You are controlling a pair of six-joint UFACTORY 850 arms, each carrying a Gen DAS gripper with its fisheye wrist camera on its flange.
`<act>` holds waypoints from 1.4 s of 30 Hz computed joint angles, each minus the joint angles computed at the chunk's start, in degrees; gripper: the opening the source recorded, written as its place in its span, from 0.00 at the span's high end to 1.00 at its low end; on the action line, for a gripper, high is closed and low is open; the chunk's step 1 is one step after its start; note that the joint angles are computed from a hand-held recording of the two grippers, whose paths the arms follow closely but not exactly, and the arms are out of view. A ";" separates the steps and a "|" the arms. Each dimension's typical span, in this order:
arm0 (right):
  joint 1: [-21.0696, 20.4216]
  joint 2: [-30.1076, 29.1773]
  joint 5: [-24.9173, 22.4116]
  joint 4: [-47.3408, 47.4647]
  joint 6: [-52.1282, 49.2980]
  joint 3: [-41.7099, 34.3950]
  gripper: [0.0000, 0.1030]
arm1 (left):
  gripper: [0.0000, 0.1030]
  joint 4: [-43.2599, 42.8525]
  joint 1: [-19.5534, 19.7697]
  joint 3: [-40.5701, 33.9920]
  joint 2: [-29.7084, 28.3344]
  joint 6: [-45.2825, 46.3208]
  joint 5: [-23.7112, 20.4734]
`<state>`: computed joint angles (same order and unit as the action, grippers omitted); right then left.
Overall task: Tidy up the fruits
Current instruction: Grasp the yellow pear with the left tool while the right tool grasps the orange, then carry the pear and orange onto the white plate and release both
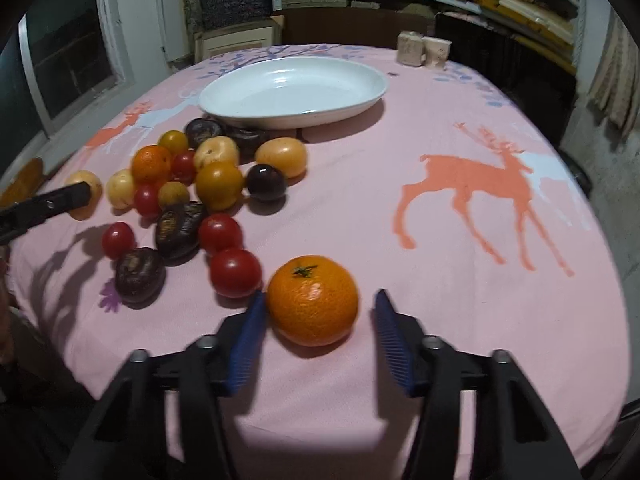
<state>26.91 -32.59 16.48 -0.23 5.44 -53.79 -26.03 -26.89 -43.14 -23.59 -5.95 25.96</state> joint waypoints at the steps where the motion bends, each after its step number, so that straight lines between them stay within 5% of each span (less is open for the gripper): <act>1: -0.36 0.07 0.29 -3.72 3.60 0.03 0.55 | 0.62 -0.62 -0.10 -0.11 -0.09 0.68 -0.18; 6: 0.50 0.31 1.34 4.85 -4.42 0.59 0.56 | 0.62 -1.61 -0.28 -0.28 -0.27 1.96 -0.42; 23: -0.69 1.76 2.44 -0.90 2.05 1.65 0.56 | 0.62 -1.13 -0.24 0.28 0.68 2.02 1.29; 33: -2.58 2.44 0.89 -14.57 14.65 -1.34 0.56 | 0.62 0.53 0.95 -1.82 0.61 3.04 -0.28; 38: -4.14 2.47 -0.16 -21.35 20.25 -7.33 0.55 | 0.62 4.83 3.74 -8.93 -1.87 2.32 -4.93; 42: -5.32 -0.17 -2.05 -32.59 31.15 -15.86 0.55 | 0.62 -2.85 4.87 -17.18 -6.09 14.06 -7.25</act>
